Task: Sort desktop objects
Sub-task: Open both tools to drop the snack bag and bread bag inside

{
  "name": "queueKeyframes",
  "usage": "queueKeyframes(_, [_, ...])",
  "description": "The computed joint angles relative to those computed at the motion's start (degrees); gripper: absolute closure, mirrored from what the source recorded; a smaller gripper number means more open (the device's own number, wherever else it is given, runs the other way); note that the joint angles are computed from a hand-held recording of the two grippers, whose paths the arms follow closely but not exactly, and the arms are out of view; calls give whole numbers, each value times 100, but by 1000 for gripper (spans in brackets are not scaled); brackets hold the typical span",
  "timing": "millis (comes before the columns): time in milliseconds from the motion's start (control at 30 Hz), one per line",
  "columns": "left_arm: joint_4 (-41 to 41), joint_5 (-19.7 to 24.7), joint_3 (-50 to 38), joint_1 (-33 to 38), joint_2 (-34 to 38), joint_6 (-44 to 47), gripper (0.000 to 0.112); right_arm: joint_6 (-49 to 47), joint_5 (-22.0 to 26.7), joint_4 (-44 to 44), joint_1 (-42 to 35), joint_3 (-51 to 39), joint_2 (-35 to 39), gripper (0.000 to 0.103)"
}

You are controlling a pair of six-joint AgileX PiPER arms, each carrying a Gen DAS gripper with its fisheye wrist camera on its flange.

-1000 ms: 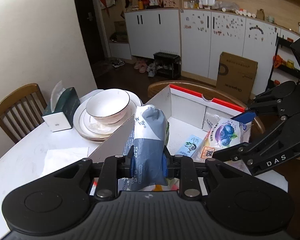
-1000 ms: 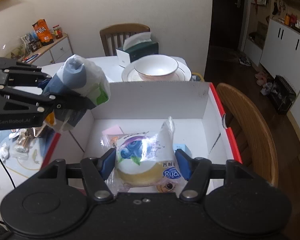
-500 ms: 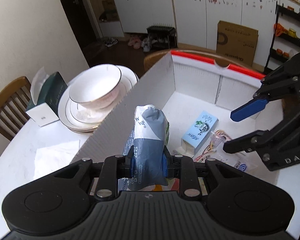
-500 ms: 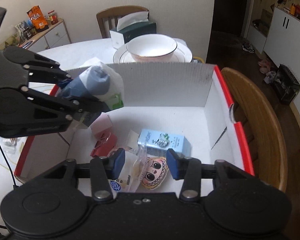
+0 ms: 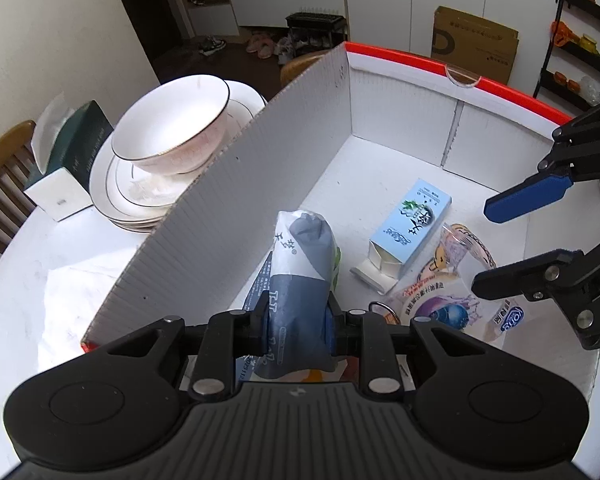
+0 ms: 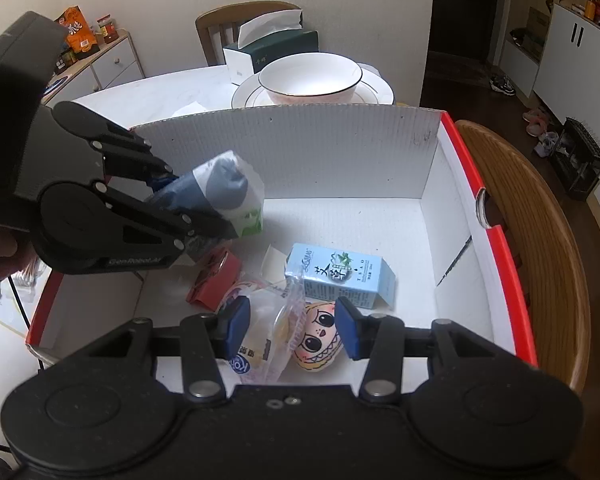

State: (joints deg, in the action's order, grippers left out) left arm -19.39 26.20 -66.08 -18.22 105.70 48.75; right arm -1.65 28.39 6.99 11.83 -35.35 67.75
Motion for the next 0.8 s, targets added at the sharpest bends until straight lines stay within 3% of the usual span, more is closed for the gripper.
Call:
queueKeyframes(267, [23, 72, 27, 26, -20, -96, 82, 159, 19, -125, 76, -13, -103, 55])
queueKeyframes(300, [-5, 76, 42, 41, -37, -65, 77, 139, 33, -104, 64, -9, -129, 54])
queueKeyframes(333, [-1, 36, 91, 44, -73, -64, 60, 139, 46, -101, 58, -11, -150, 53])
queueKeyframes(400, [-153, -129, 255, 59, -199, 76, 39, 170, 62, -116, 65, -15, -187, 52])
queueKeyframes(800, [-1490, -161, 974, 391, -1133, 1060, 39, 220, 253, -90, 230, -64, -573, 48])
